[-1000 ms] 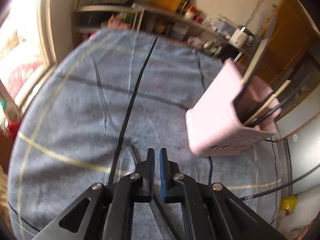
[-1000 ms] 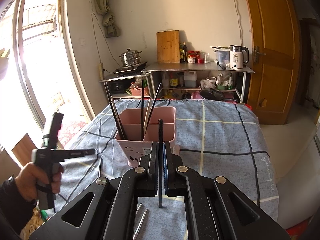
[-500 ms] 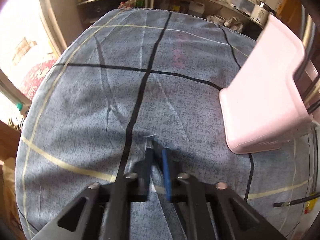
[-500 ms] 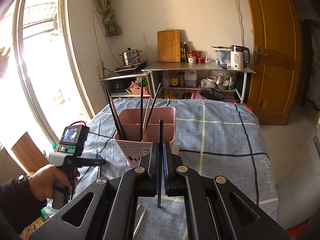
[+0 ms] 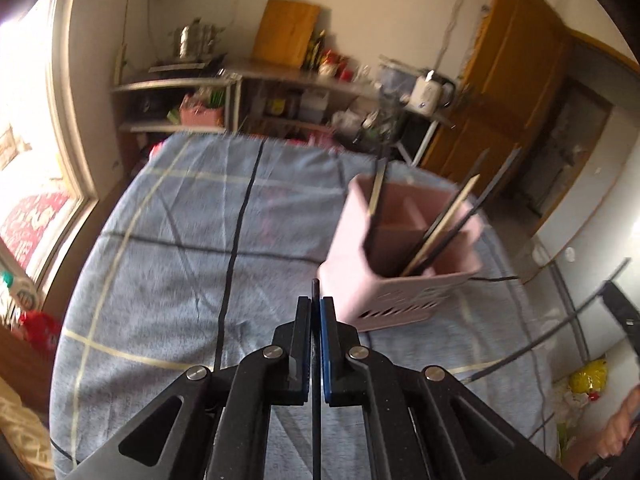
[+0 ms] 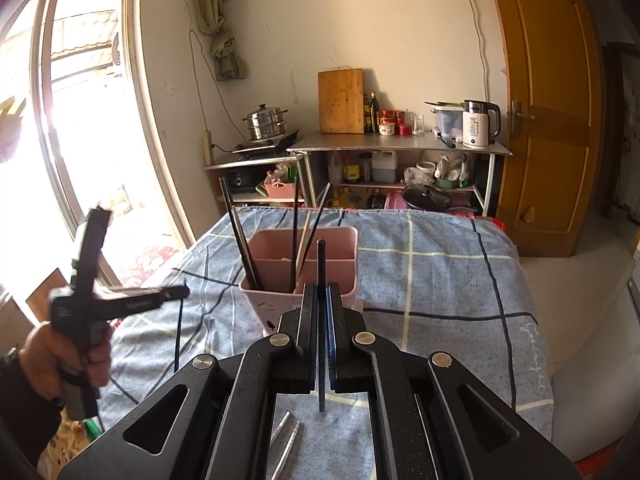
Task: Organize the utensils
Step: 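Hold the dark chopstick above the basket with the right gripper, then lower the dark chopstick into the basket with the right gripper while the left gripper lowers its own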
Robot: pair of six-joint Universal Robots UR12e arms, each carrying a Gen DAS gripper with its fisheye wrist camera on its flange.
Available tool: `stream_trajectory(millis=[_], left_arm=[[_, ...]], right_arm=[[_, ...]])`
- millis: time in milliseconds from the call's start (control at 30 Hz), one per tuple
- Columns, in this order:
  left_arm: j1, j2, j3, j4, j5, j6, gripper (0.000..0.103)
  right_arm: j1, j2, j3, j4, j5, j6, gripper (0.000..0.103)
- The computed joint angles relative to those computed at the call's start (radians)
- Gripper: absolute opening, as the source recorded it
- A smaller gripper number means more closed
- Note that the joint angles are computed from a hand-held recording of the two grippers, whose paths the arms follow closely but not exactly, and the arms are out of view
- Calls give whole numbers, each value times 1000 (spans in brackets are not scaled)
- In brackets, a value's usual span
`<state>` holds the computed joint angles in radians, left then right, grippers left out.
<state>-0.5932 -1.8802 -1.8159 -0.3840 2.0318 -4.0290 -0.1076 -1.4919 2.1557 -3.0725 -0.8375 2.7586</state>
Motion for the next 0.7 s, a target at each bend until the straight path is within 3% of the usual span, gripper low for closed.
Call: stream_trajectory(millis=[300, 700], left_arm=[[-52, 15, 48, 105, 76, 156, 3], [-67, 13, 69, 158, 81, 223, 3]], right_arm=[[4, -22, 2, -24, 16, 3, 4], [13, -32, 8, -41, 14, 0, 4]])
